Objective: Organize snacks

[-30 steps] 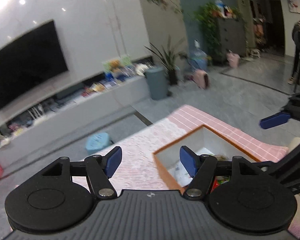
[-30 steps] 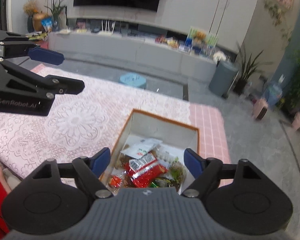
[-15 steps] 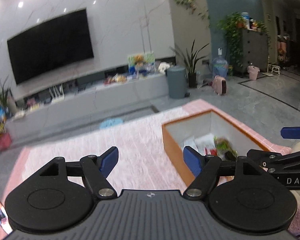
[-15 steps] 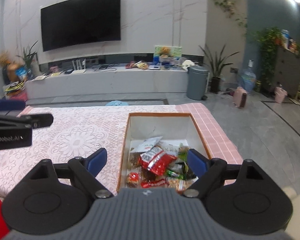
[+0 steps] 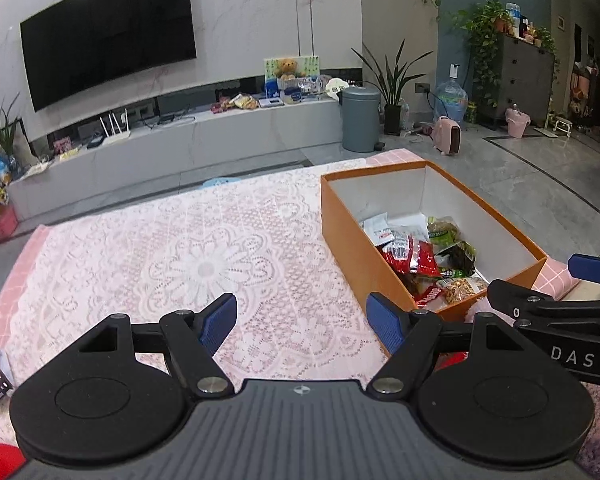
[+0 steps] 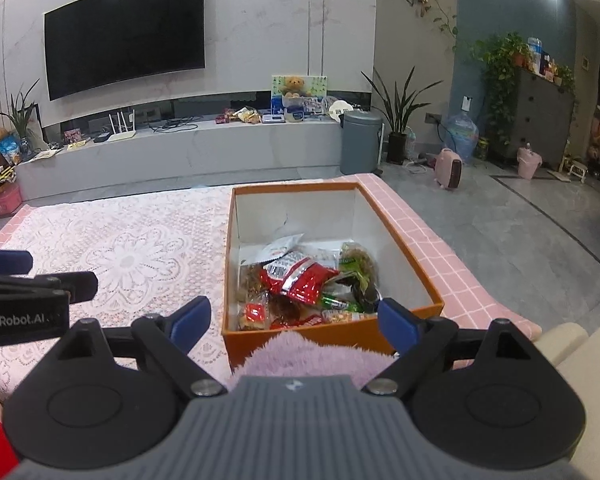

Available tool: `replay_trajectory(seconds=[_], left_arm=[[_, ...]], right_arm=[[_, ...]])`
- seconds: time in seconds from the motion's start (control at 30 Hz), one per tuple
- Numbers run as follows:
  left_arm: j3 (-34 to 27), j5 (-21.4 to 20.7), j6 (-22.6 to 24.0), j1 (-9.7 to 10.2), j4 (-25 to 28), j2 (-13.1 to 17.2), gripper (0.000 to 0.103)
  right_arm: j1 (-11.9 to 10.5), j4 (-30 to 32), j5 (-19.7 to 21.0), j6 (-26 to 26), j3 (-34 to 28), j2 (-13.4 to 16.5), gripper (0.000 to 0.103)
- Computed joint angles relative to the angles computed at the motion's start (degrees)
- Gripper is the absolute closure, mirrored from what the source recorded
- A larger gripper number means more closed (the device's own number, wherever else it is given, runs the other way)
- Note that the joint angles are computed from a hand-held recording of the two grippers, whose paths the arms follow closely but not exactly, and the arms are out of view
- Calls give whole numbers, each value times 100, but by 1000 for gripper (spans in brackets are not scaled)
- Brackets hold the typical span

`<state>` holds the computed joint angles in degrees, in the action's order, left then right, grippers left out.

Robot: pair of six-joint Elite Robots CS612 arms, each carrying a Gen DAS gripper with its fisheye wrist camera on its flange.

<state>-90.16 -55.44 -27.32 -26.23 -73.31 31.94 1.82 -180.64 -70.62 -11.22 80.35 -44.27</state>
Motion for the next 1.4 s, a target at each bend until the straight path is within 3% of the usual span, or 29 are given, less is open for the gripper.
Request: replay_trajectory(seconds=[1.4], left_arm=[[18, -190, -367, 38, 364, -99, 16]], right_arm=[[41, 158, -46, -146, -71, 4, 13]])
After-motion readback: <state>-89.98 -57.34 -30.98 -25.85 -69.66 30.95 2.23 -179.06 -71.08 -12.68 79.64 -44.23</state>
